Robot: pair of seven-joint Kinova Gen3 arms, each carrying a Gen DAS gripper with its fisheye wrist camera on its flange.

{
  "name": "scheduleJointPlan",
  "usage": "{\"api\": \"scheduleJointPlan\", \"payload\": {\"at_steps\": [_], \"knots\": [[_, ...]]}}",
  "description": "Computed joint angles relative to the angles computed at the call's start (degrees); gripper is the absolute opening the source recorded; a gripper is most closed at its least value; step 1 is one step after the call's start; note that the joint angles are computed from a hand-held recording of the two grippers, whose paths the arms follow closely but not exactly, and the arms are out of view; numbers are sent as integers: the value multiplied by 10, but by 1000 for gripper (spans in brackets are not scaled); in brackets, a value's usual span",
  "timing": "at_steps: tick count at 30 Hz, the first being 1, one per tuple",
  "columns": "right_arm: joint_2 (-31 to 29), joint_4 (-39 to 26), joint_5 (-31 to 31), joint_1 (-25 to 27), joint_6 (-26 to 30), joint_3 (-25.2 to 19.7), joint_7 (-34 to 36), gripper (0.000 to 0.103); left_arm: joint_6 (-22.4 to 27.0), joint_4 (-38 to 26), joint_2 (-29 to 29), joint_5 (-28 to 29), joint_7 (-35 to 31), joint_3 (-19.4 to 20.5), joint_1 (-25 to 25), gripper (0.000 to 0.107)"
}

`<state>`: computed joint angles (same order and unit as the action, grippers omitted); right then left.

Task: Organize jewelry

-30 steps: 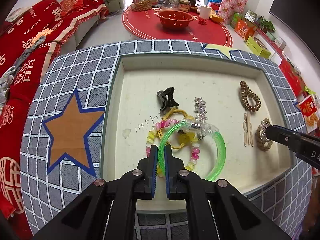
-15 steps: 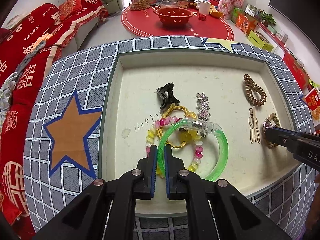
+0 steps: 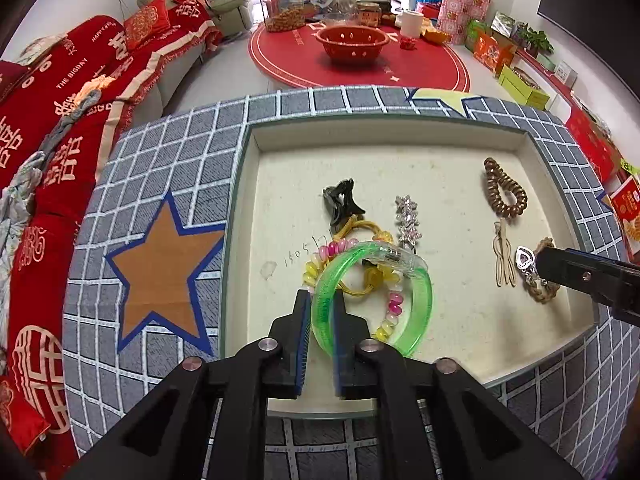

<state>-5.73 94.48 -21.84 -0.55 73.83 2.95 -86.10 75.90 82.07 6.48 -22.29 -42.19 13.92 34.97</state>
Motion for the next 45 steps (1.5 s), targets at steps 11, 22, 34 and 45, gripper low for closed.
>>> {"api": "scheduleJointPlan", "payload": {"at_steps": [11, 22, 34, 45], "knots": [[-34, 5, -8, 10, 17, 17, -6, 63, 4, -7, -20, -31, 27, 12, 10, 97], [-97, 35, -17, 10, 32, 34, -21, 82, 18, 17, -58, -23, 58, 40, 13, 102], [-227, 108, 58, -9, -16, -11, -80, 85, 38, 65, -112, -42, 130, 103, 20, 103], [-326, 134, 159, -36, -47, -102, -122, 85, 74, 85, -133, -86, 205, 167, 39, 103]]}}
